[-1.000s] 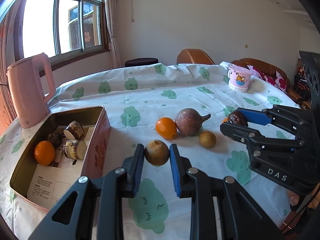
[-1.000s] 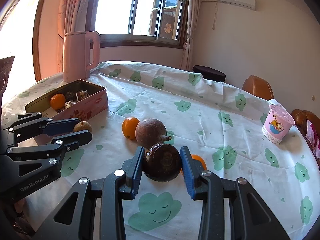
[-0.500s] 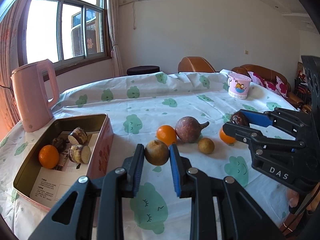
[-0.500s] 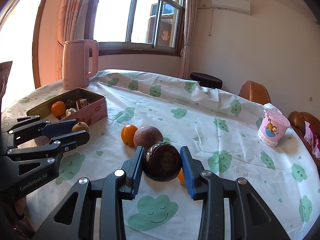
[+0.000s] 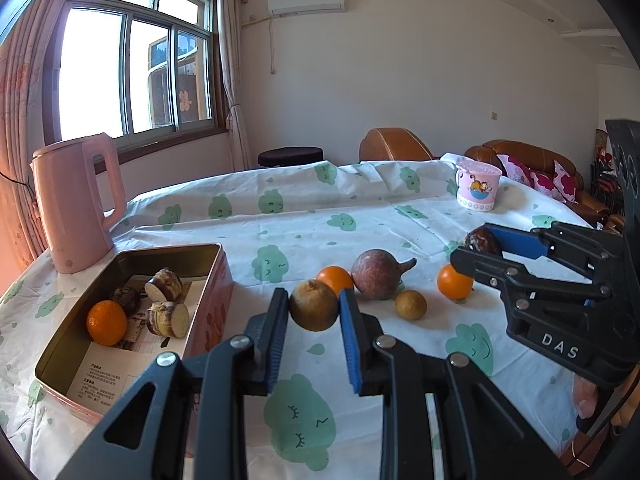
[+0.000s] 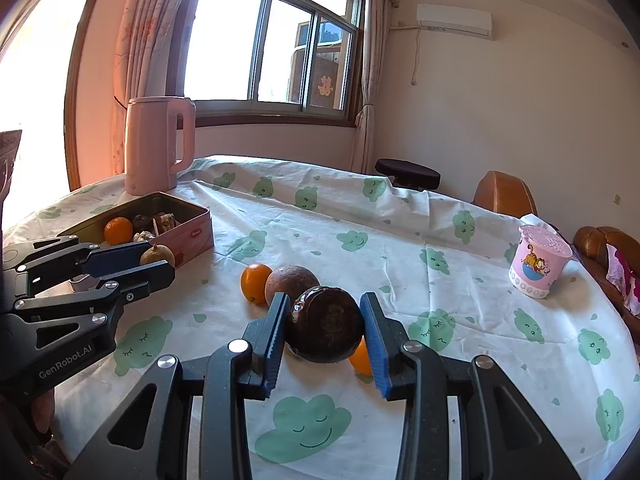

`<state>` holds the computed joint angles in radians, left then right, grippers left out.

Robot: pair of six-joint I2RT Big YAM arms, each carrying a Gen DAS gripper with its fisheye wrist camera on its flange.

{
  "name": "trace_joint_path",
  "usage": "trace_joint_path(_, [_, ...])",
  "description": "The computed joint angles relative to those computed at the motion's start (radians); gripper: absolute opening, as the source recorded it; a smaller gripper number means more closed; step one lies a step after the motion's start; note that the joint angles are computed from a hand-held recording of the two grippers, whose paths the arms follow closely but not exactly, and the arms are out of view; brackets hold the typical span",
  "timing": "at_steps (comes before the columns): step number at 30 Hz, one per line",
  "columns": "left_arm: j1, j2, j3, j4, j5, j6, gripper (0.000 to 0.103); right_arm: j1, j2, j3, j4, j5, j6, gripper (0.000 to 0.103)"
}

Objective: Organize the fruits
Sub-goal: 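Lift the mangosteen with the right tool while the left tool lifts the tan fruit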

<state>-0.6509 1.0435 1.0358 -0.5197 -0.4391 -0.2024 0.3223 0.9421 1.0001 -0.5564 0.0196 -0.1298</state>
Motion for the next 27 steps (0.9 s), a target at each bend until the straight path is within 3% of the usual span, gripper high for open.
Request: trace_joint_path(27, [-0.042, -0.04, -0.04, 0.104, -0.091, 0.049, 0.027, -0.011, -0.073, -0.063, 0.114, -0.006, 0.015, 0.039])
